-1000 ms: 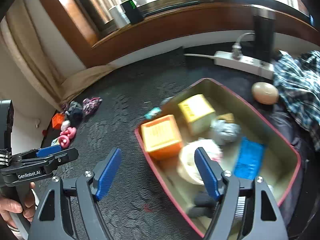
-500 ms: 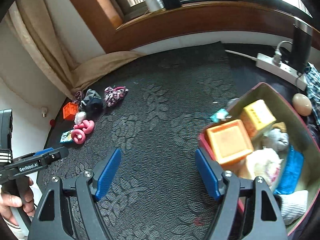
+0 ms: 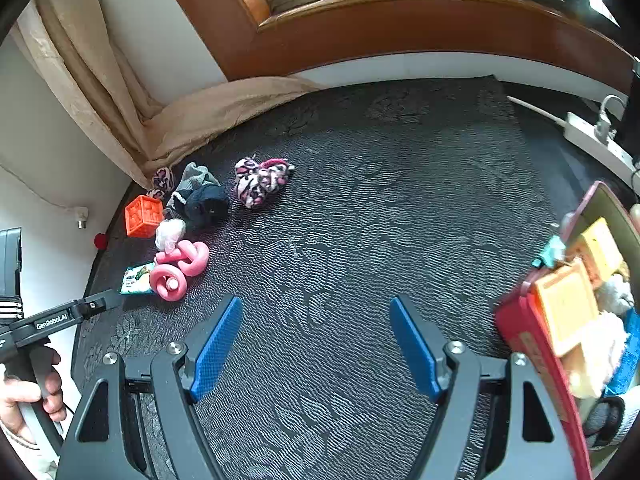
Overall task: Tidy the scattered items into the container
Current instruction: 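Move both open tools back toward the remaining toys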
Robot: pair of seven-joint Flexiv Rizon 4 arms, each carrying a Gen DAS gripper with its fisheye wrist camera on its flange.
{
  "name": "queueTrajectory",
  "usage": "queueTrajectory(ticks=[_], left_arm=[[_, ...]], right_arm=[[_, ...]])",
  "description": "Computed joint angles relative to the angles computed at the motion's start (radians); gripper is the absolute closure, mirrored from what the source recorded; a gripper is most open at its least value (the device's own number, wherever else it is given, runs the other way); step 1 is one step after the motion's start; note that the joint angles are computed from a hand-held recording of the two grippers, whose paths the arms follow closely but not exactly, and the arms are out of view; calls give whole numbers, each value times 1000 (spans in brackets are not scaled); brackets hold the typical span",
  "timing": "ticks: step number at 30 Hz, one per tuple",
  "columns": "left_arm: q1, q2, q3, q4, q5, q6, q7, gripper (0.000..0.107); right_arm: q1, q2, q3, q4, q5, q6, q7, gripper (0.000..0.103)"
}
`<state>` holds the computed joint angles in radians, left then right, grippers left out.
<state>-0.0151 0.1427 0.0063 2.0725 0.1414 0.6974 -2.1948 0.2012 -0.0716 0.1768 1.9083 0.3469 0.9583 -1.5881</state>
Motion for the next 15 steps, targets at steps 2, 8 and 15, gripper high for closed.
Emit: queueTrajectory(ticks=[2, 8, 15], left_arm=[[20, 4, 26, 18, -3, 9, 16, 27], [102, 7, 74, 46, 30, 19, 19, 27], [202, -28, 120, 38, 84, 53, -8, 27]], right_arm=[[15, -18, 5, -5, -24, 5, 28, 24], [47, -63, 21, -20, -92, 1, 92, 24], [62, -112, 24, -50, -161, -14, 153, 24]])
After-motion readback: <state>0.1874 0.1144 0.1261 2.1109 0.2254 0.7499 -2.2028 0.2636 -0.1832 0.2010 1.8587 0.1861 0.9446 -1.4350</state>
